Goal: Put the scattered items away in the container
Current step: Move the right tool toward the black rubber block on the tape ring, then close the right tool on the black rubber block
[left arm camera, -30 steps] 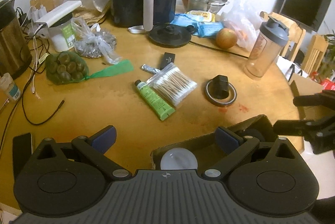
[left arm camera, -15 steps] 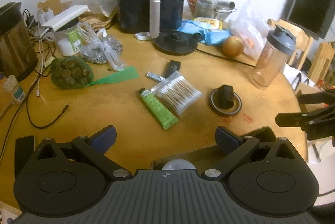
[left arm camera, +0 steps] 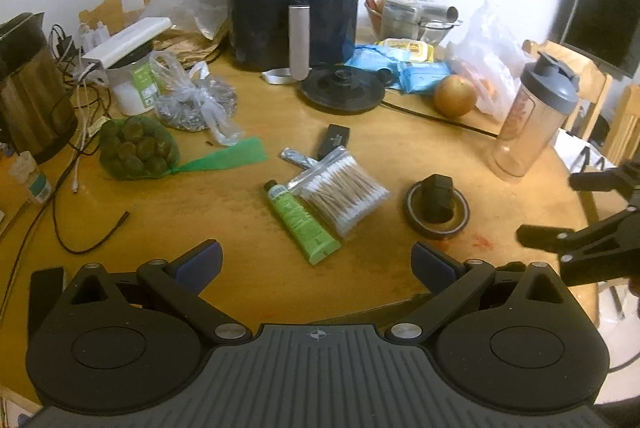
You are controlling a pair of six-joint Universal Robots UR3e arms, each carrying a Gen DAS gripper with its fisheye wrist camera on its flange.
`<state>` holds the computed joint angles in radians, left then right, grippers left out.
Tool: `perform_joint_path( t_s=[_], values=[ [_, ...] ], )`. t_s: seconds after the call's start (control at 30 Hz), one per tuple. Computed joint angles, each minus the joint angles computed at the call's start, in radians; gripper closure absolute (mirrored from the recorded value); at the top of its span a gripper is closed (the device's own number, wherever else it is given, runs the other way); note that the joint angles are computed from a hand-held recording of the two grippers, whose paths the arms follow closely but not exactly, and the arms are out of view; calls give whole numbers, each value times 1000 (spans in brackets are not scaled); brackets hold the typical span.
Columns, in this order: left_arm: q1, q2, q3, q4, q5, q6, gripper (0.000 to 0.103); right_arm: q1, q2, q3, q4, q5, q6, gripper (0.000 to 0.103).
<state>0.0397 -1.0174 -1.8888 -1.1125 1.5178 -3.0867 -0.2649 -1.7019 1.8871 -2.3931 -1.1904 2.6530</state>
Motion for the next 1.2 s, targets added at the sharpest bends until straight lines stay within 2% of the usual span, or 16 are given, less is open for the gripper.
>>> perform_joint_path(
  t_s=[0.13,0.77,1.1,1.2],
  values=[
    [-22,-24,8,6,6,-16,0,-6,65,-79,108,27,-89,0],
    [-71,-100,49,20,33,-92,0,28,333,-309,147,78,-255,0],
    [-51,-68,40,20,14,-142,0,25,510,-498,283,170,-382,1],
    [-58,-66,42,15,30,-159,0,31,552,-538,298,173,-426,11]
  ],
)
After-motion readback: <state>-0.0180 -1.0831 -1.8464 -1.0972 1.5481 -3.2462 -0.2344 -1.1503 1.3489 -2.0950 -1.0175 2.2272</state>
